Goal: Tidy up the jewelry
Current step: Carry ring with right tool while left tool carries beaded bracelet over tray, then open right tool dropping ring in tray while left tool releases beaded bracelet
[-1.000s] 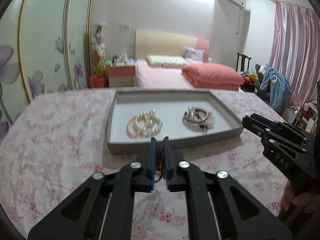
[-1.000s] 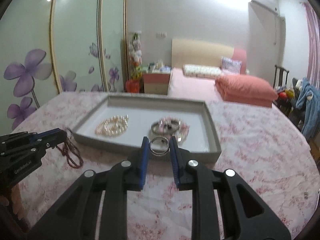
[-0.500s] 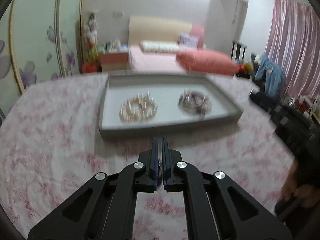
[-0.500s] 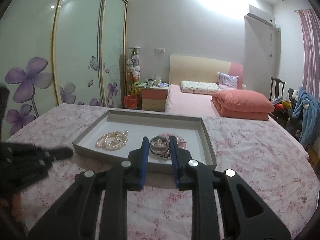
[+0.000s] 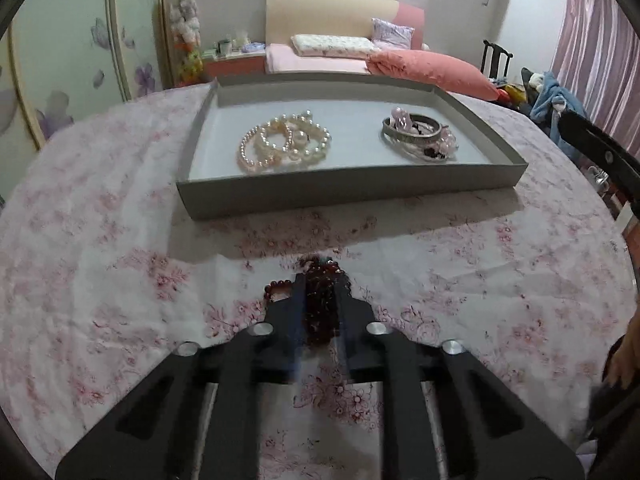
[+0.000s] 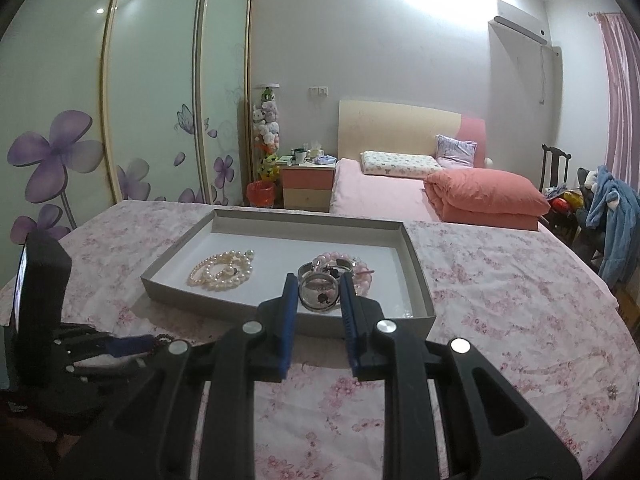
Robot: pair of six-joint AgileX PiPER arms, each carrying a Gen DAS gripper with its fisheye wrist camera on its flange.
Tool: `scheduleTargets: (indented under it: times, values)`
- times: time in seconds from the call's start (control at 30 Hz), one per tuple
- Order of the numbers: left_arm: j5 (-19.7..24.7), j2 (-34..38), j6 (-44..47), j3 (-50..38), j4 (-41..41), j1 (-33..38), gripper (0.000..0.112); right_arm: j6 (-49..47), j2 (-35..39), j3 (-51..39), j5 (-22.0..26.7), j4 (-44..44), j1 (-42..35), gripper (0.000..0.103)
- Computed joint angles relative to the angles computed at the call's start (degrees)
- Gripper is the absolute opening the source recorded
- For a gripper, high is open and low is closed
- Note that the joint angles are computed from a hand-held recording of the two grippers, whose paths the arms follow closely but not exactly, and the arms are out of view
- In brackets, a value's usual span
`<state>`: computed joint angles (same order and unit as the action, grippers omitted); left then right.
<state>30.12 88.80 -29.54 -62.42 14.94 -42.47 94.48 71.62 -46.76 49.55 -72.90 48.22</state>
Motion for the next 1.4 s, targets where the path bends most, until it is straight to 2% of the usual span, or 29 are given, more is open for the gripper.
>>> scheduleTargets:
  times: [0.07, 0.13, 0.23, 0.33, 0.5, 0.63, 0.93, 1.27, 1.4]
  values:
    - [-0.08, -0.2, -0.78, 0.06, 0.39, 0.45, 0.012, 0.22, -0.13, 0.08, 0.18, -0.14, 0.23, 0.022]
    - [-2.04, -2.49, -5.54, 2.01, 4.49, 0.29, 0.011, 1.24, -0.53, 0.4, 0.84, -0.98, 0.74, 0.022]
    - [-3.64, -5.87, -13.88, 3.54, 12.83, -0.66, 0.01, 2.86, -1.07, 0.46, 1.86, -2.47, 1.47, 0.022]
    - [-3.4, -8.86, -23.97, 4.02, 23.74, -2.8, 0.01, 3.95, -1.53, 0.28, 3.2, -3.96, 2.46, 0.022]
    - [0.8, -11.32, -38.33, 3.13, 41.58, -8.44, 0.01, 6.39, -1.39, -0.29, 7.34, -7.54, 5.49, 0.022]
    - [4.45, -10.77, -43.49, 0.81, 50.03, -12.08, 0.01, 7.21, -0.98, -1.13, 9.66, -10.04, 6.79, 0.022]
    - [1.9, -6.38, -45.33, -4.68, 53.66, -10.6, 0.01, 7.63, 0.92, -4.3, 9.96, -14.17, 4.62, 0.022]
    - [-2.43, -1.65, -46.64, -7.82, 53.12, -6.2, 0.01, 7.5, 5.37, -8.16, 3.26, -16.08, -3.22, 0.022]
    - [-4.07, 1.31, -43.54, -10.75, 49.4, -4.43, 0.01, 7.43, 7.78, -10.11, -0.09, -16.53, -6.74, 0.022]
